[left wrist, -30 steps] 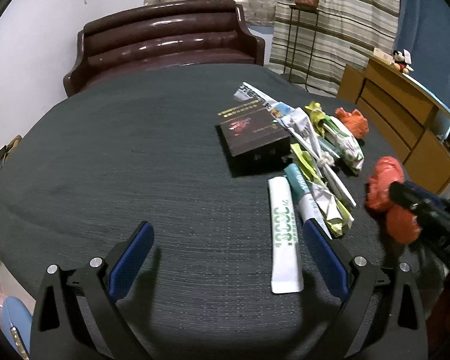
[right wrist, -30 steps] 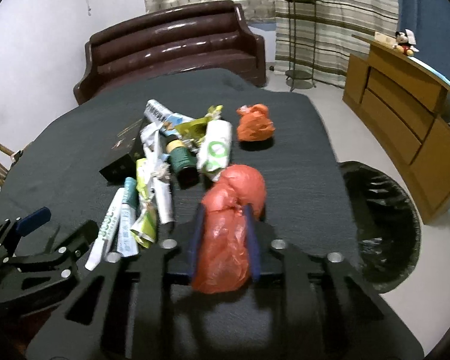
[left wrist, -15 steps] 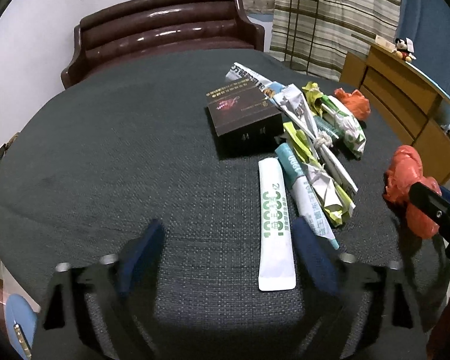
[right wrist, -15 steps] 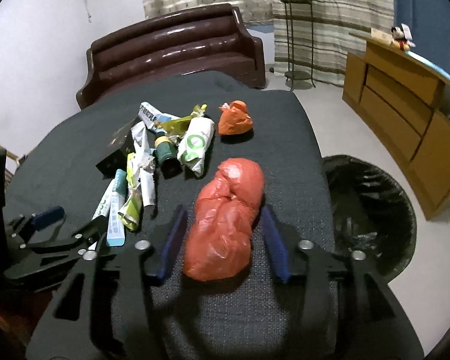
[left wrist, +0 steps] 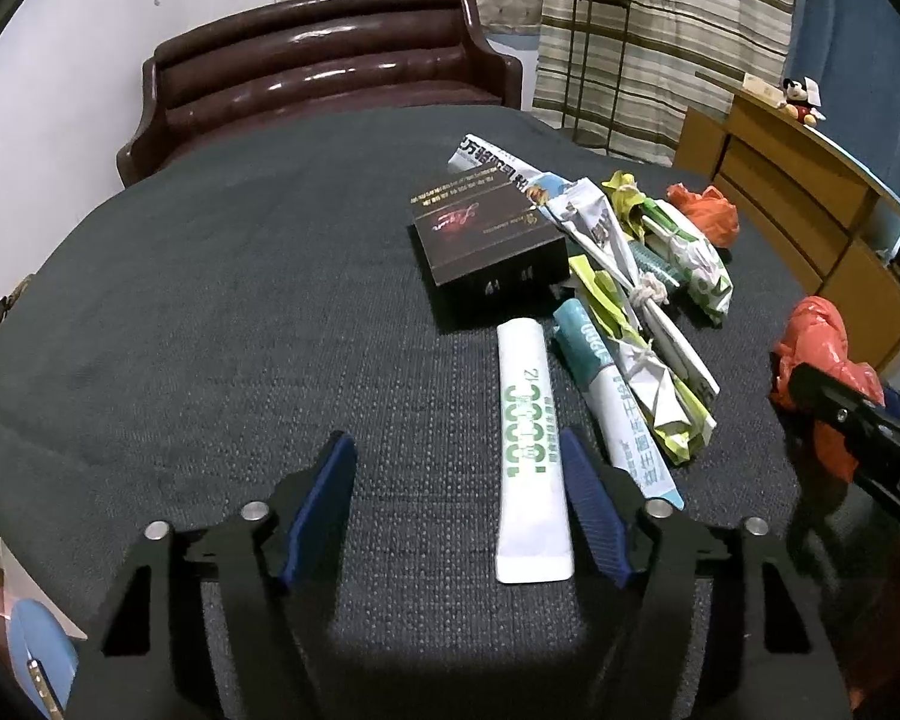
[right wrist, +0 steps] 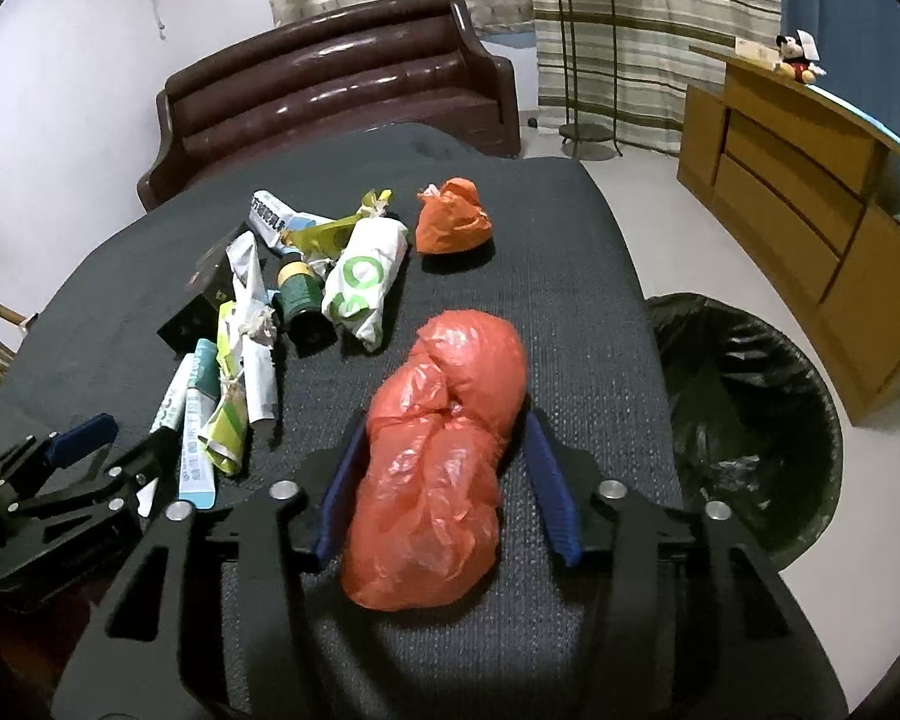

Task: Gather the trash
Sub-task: 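Grasp the red plastic bag with the right gripper while the left gripper grasps a white toothpaste tube, then carry the red bag over the bin and open the right gripper to drop it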

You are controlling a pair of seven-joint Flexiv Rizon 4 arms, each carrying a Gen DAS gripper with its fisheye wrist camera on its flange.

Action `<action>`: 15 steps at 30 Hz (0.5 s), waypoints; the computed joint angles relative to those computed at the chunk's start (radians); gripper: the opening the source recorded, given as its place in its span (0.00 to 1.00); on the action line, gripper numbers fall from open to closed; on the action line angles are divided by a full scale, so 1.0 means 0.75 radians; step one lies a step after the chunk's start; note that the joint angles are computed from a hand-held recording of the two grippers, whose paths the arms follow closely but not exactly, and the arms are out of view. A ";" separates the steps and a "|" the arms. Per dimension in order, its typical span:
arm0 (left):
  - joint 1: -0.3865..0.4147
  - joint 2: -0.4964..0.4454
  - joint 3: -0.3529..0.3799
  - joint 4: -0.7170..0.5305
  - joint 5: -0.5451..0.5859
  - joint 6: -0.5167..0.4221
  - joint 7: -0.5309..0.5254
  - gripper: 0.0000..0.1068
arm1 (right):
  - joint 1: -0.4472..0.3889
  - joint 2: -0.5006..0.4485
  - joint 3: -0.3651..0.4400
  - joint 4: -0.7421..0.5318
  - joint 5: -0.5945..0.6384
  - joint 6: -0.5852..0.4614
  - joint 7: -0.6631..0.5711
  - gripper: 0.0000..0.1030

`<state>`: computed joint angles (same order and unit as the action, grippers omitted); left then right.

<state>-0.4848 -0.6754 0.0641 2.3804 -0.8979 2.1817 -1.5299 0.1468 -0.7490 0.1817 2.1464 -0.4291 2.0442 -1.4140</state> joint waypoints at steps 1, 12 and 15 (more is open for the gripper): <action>0.005 -0.001 -0.001 -0.004 0.009 0.000 0.001 0.61 | 0.003 -0.001 -0.001 -0.001 0.001 0.000 -0.002 0.43; 0.007 -0.026 -0.007 -0.021 0.019 0.053 0.050 0.28 | 0.056 0.002 -0.035 0.020 0.052 0.046 -0.061 0.41; 0.050 -0.020 -0.025 -0.005 0.081 0.073 0.012 0.19 | 0.048 -0.001 -0.030 0.018 0.048 0.054 -0.064 0.40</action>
